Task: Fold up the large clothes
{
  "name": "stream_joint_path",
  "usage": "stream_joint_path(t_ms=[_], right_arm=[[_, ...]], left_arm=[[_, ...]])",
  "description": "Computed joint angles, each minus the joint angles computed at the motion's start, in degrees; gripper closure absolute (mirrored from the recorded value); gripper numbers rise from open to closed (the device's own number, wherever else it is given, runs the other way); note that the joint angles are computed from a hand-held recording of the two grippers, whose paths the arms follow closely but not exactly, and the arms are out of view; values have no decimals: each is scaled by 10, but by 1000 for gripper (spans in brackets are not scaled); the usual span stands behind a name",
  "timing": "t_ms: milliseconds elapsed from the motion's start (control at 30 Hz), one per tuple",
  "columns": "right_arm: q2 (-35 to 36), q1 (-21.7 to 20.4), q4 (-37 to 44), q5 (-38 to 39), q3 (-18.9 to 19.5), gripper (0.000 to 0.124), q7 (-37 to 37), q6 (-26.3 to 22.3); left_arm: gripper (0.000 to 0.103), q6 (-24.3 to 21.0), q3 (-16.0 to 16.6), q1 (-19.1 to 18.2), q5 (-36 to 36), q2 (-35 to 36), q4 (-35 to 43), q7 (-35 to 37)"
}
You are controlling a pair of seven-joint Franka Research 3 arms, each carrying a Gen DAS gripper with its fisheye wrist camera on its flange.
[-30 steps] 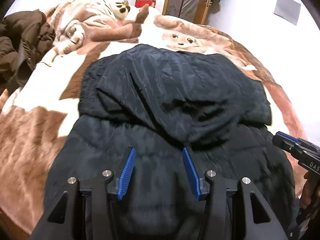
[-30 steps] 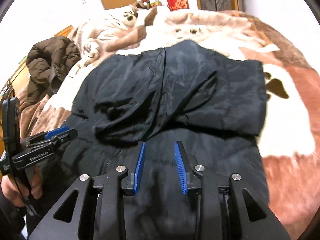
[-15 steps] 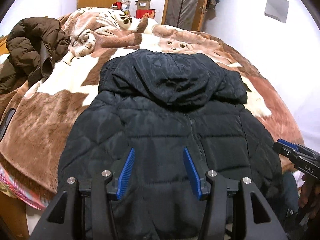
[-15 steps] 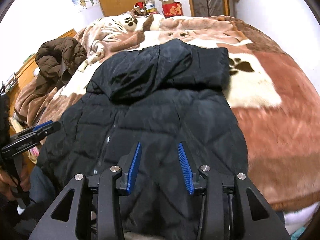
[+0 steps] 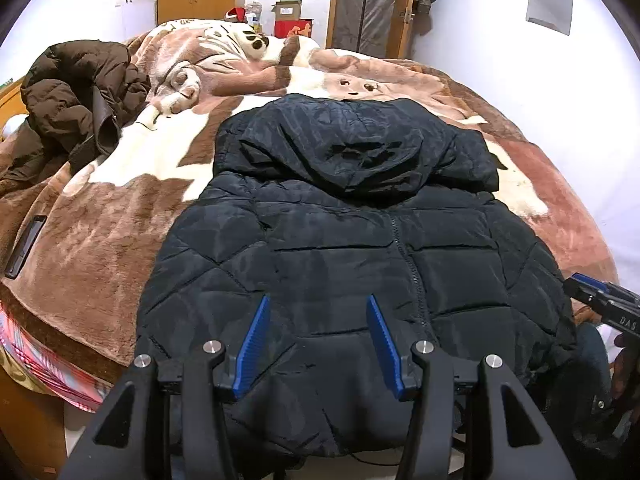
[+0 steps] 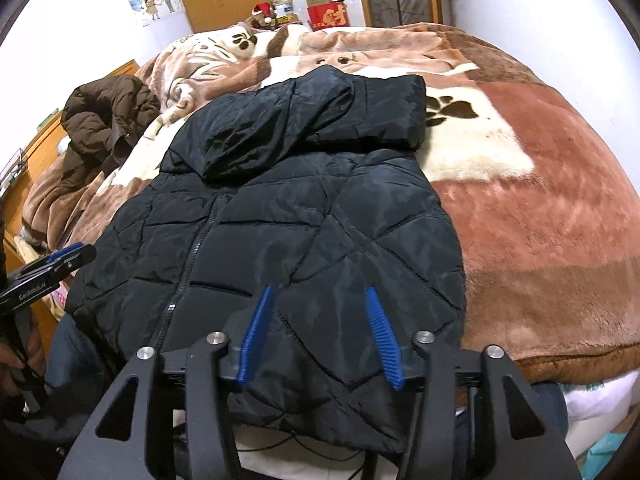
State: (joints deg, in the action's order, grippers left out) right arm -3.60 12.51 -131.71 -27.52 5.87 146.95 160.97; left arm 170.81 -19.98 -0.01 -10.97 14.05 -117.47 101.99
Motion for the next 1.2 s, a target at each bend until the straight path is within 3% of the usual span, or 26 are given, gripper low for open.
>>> stream_joint_path(t_ms=[200,400,533,600,833,933,1000,1067,1200], right_arm=[[1,-6,-10,13,-7,74,2,-10],[-8,-23,-29,4,-14,73,31,-15],[-8,-31,-42,43,-20,59,20,-19],[-5,-30,-47,82,-24,59,-5,-17],[14,-14,-53,233,-30,59,-115,6],[17,-10,-53,261,-29,59,-135,9],[20,-3,-54,321,-30,59,-179,13],[24,3,-51,362,-28,59,-211,8],[24,6,-46,355,-27,59,-206,-8]], left_arm=[[49,-4,25,-9,32,15,12,-29],[41,-17,54,-4,72,47,44,-76],[40,-37,87,-11,117,75,74,-132],[39,-50,92,-5,128,86,86,-152],[33,-74,57,33,109,106,90,-143],[30,-87,32,56,77,113,95,-118],[30,-98,18,67,52,115,96,-104],[30,-101,14,67,38,112,89,-94],[30,-115,30,46,44,104,84,-97]])
